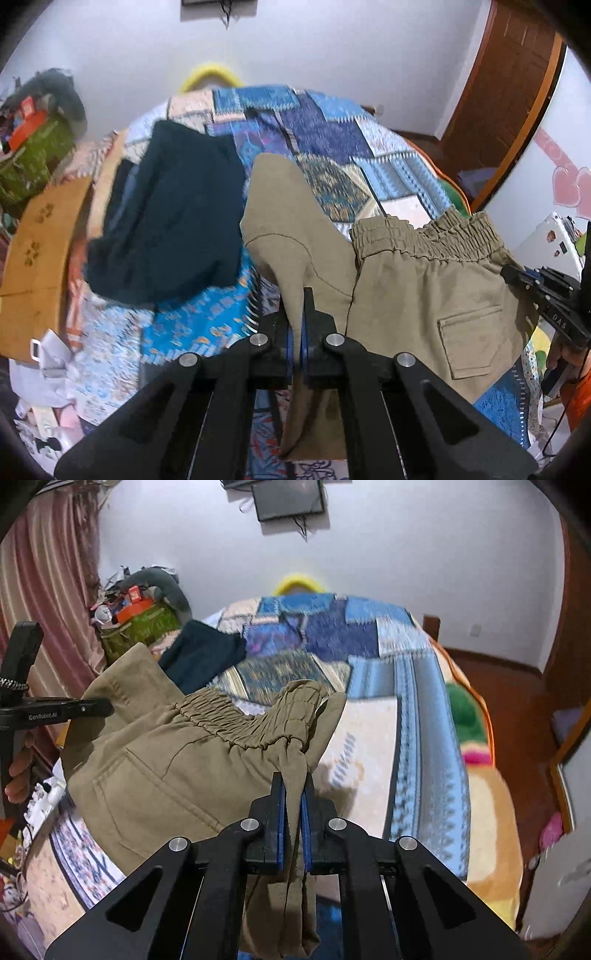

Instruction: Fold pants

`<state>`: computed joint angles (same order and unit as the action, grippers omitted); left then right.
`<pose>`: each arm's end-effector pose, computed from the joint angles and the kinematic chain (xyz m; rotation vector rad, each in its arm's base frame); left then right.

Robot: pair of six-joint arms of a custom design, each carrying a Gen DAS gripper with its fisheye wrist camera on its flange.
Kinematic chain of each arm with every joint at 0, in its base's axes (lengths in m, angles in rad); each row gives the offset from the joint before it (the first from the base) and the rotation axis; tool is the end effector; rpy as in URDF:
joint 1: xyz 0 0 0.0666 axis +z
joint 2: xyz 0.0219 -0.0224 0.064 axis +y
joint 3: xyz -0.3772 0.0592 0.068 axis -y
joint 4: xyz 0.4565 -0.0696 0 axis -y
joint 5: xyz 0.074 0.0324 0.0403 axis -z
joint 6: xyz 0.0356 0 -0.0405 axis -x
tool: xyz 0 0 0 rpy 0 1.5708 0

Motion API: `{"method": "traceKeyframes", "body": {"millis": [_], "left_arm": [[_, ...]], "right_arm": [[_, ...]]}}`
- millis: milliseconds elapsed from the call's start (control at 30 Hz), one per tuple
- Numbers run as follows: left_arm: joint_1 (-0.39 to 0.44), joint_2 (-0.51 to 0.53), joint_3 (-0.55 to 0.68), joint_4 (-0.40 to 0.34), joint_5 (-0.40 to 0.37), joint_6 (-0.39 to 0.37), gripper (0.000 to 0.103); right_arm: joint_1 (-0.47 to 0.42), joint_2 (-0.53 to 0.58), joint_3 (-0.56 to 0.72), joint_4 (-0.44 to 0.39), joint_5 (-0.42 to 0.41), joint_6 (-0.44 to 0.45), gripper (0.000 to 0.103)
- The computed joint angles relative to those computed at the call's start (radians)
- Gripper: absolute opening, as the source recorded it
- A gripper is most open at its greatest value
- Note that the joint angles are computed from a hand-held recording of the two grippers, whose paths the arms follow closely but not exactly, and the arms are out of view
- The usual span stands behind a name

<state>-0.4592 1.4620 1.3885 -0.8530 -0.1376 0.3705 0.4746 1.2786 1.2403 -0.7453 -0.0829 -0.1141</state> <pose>0.5123 -0.2483 0.3920 0.0532 2.4930 -0.1782 0.4542 0.2362 0.4165 -0.4677 2.3378 0.3818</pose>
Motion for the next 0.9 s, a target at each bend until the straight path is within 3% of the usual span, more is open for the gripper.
{"method": "traceKeyframes", "body": {"millis": [533,900], "left_arm": [[0.104,-0.055,0.054,0.027,-0.127,-0.08,0.003],[0.212,0.008,0.142,0.075,-0.191,-0.121,0.003]], "right_arm": [[0.069,0.196,0.271,0.049,0.047,0.07,0.006],[0.117,0.405,0.533,0.06,0.08,0.113,0.006]]}}
